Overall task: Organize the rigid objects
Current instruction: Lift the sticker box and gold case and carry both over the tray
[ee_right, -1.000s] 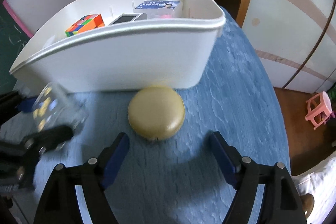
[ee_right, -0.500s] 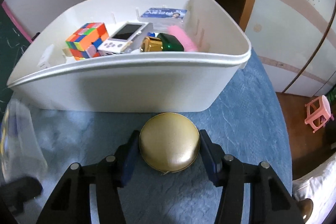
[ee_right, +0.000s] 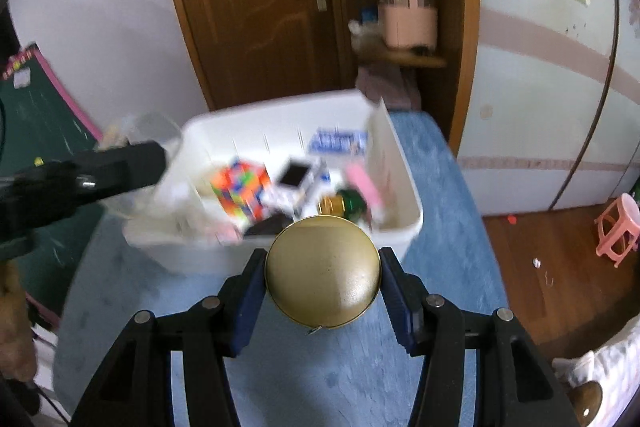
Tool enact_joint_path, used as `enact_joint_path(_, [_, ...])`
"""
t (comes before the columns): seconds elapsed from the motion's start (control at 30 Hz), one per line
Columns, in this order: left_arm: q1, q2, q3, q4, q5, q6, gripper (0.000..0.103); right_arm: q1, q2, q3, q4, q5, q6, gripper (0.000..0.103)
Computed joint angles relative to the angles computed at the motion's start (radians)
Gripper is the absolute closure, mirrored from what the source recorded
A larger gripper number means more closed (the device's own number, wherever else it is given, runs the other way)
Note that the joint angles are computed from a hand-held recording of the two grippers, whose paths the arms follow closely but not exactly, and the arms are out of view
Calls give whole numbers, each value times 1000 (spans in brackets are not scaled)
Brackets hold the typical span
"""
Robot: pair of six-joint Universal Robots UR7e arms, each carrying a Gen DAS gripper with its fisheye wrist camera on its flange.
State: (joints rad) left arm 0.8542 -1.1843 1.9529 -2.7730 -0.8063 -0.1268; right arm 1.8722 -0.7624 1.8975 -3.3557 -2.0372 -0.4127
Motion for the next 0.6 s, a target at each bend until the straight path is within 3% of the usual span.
enact_joint_path(0.27, [-4,65,-151,66,129,-34,37,76,-1,-125,36,-2,42,48])
enact_joint_path(0.6, [33,135,-262,165,207,-90,37,110,85,-306,112,-82,70,48])
